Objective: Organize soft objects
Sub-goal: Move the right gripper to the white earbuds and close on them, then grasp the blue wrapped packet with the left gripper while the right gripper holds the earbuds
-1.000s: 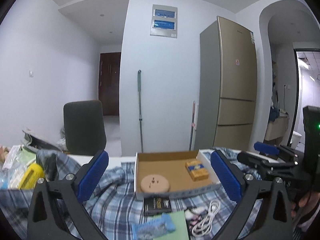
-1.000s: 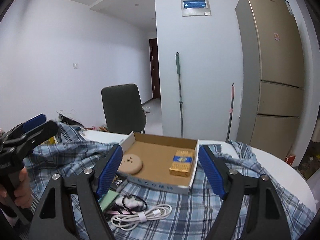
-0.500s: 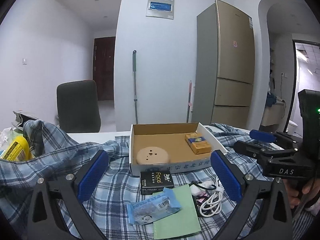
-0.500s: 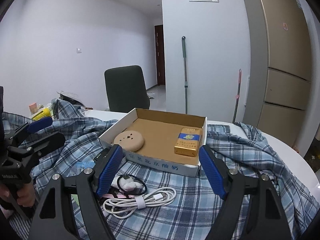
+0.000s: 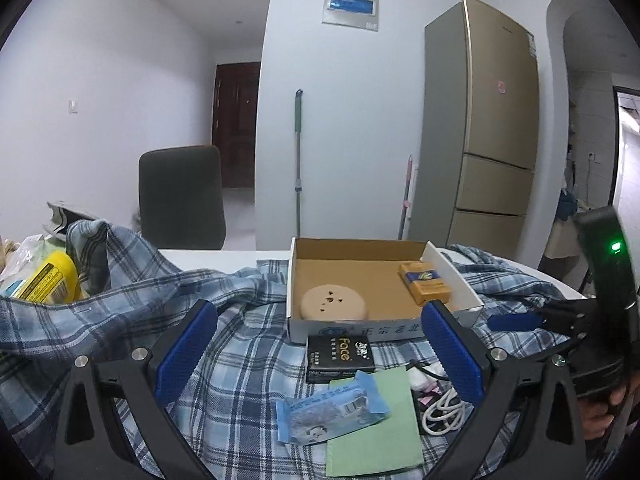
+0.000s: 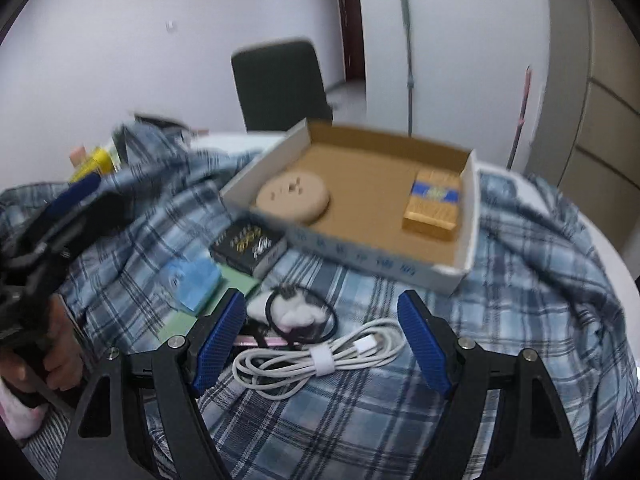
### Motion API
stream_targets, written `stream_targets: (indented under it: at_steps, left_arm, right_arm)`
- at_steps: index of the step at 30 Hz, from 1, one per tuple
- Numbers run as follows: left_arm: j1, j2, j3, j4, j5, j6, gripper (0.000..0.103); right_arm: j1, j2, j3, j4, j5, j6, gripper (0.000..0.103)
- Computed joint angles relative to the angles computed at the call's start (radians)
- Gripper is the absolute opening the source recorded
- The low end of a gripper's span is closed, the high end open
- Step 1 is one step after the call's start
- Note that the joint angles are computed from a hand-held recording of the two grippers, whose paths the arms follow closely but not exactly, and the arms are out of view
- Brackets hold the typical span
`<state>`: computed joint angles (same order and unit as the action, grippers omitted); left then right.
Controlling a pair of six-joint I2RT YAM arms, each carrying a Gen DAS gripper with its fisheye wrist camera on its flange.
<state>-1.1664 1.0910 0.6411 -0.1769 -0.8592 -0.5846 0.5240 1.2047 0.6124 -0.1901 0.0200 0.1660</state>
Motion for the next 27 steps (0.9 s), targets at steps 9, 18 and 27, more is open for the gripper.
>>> stream_targets:
  at_steps: [9,18,27]
  left_arm:
    - [0.016,0.001,-0.001,-0.013,0.013,-0.016,0.103]
    - [0.035,0.009,0.002,-0.013,0.045,-0.018,0.103]
    - [0.017,0.013,-0.002,-0.002,0.022,-0.015,0.103]
  right_arm:
    - [0.002,0.207,0.097,-0.013,-0.050,-0.011,0.058]
    - [0.018,0.282,0.120,0.018,-0.081,-0.026,0.057]
    - [0.073,0.139,0.032,0.079,0.024,-0.081,0.028]
